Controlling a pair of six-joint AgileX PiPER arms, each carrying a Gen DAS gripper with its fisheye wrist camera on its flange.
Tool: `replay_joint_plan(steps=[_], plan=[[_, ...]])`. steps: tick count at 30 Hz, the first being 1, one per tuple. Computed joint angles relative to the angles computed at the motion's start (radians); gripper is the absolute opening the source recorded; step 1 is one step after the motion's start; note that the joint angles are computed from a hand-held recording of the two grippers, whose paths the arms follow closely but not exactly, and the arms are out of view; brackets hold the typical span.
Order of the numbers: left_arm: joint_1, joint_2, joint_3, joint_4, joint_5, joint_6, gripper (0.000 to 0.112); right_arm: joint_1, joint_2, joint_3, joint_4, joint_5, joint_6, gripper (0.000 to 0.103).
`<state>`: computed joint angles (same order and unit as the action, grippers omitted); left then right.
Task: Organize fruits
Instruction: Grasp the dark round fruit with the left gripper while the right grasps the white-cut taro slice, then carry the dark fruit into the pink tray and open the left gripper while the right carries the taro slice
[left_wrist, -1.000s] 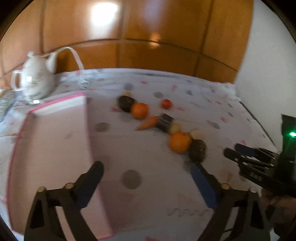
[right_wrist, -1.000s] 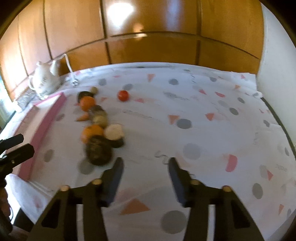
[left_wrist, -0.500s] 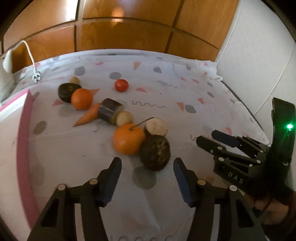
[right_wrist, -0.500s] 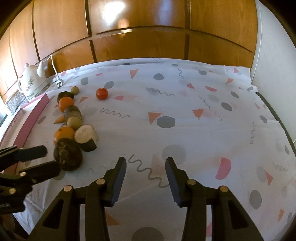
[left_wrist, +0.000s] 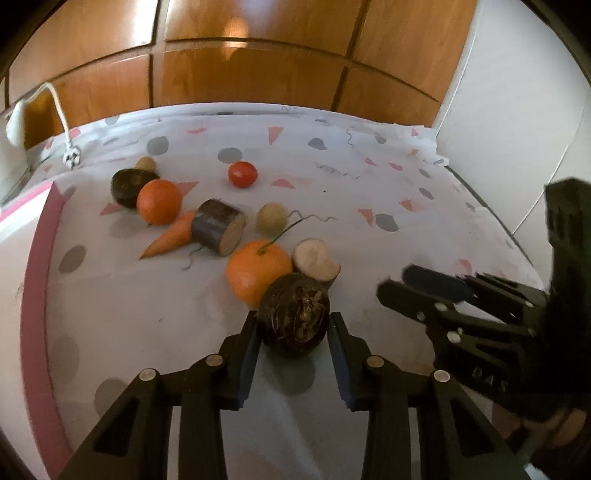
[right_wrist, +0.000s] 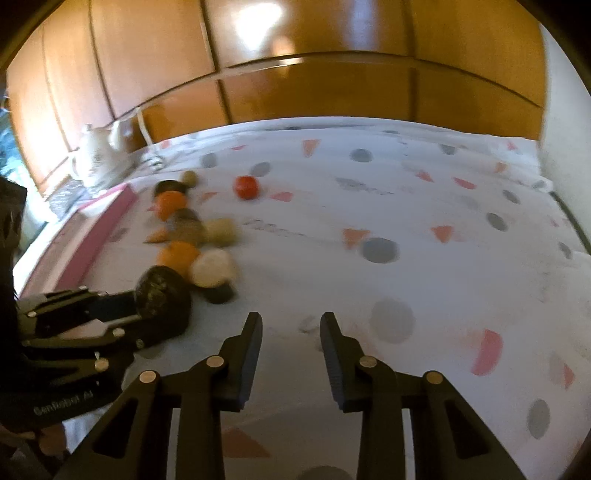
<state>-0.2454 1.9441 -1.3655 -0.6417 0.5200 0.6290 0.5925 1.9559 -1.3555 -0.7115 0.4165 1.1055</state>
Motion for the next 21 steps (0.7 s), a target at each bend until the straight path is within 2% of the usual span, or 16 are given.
replay_joint_plan(steps=[2, 5, 9, 12, 16, 21], plan=[[0.029, -0.025, 0.035, -0.035, 0.008, 0.047, 0.036, -0.003, 0.012, -0.025, 0.090, -0.030, -0.112, 0.033], [0.055, -0.064, 0.095, -0.042, -0.030, 0.078, 0.036, -0.001, 0.050, -0.087, 0.211, -0.042, -0.265, 0.033], [0.076, -0.072, 0.131, -0.031, -0.094, 0.051, 0.037, 0.005, 0.124, -0.196, 0.280, -0.002, -0.372, 0.033], [0.071, -0.061, 0.126, -0.019, -0.117, 0.035, 0.037, 0.009, 0.180, -0.276, 0.274, 0.049, -0.390, 0.033], [0.057, -0.042, 0.114, 0.026, -0.143, -0.005, 0.036, 0.009, 0.210, -0.320, 0.269, 0.071, -0.391, 0.033], [0.068, -0.030, 0.092, 0.006, -0.121, -0.006, 0.035, 0.004, 0.220, -0.343, 0.301, 0.088, -0.419, 0.033]])
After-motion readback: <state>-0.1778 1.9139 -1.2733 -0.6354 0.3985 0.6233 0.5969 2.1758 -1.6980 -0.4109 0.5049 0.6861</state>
